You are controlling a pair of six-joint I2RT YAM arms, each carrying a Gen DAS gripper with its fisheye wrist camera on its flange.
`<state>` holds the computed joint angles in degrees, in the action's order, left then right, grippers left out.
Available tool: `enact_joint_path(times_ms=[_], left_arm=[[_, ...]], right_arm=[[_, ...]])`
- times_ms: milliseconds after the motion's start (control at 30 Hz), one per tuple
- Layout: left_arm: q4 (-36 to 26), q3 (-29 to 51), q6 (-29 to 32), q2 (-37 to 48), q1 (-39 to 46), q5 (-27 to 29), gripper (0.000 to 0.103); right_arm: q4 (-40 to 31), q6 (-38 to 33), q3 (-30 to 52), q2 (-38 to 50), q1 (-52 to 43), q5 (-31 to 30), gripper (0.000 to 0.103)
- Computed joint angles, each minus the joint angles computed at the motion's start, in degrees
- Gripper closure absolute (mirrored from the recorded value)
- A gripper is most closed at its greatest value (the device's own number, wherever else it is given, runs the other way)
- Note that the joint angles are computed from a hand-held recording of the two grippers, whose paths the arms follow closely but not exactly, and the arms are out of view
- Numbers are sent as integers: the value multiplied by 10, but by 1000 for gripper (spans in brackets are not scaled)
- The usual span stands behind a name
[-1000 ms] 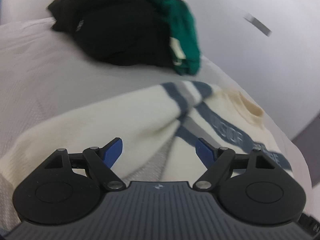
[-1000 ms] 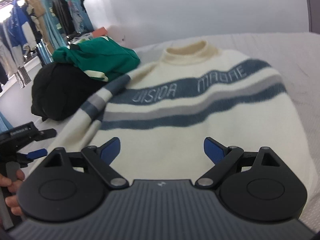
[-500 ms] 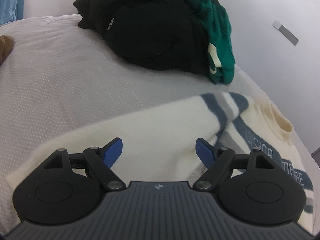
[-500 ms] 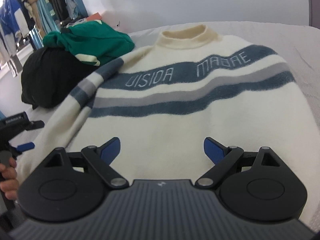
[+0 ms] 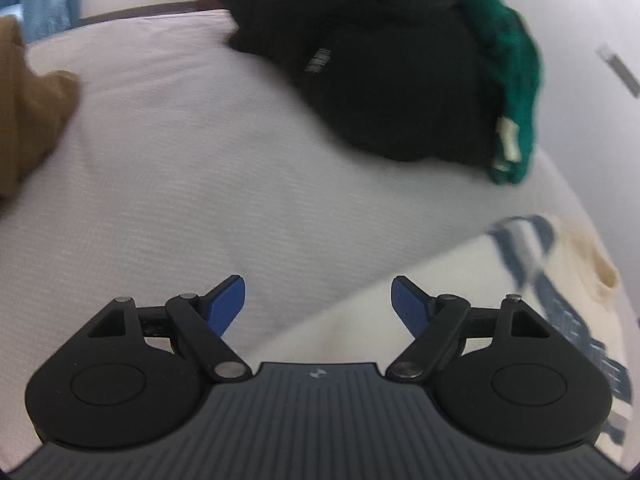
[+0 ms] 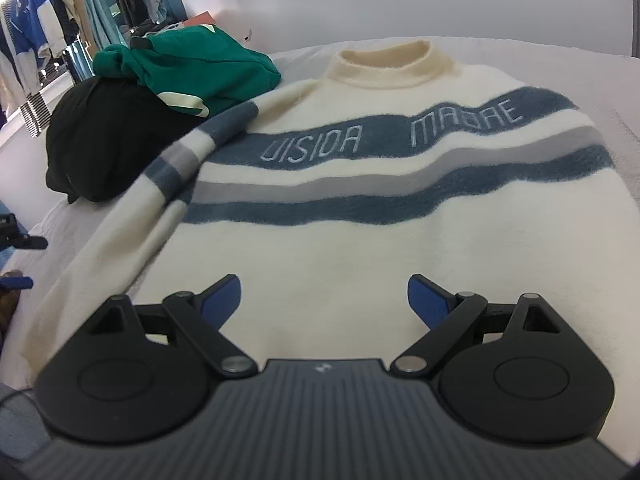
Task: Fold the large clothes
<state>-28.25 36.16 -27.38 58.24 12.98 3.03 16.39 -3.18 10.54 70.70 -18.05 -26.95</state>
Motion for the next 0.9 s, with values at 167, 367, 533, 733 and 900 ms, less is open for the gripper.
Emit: enact_joint_path(times_ms=[167, 367, 533, 733, 900], left_arm=[[9, -9, 15, 30, 73, 41, 20], [-12, 11, 40, 114, 135, 185, 26], [-27, 32, 51, 138, 68, 134, 27], [-47, 53, 69, 152, 39, 124, 85], [-54, 48, 78, 106, 73, 135, 95]], right_arm=[[-3, 2, 3, 7, -7, -2, 11], [-12, -2, 4, 8, -5, -2, 11], [-18, 0, 5, 8, -2, 2, 11], [-17, 3, 5, 10, 3, 17, 11], [-18, 1, 4, 6, -4, 16, 11]])
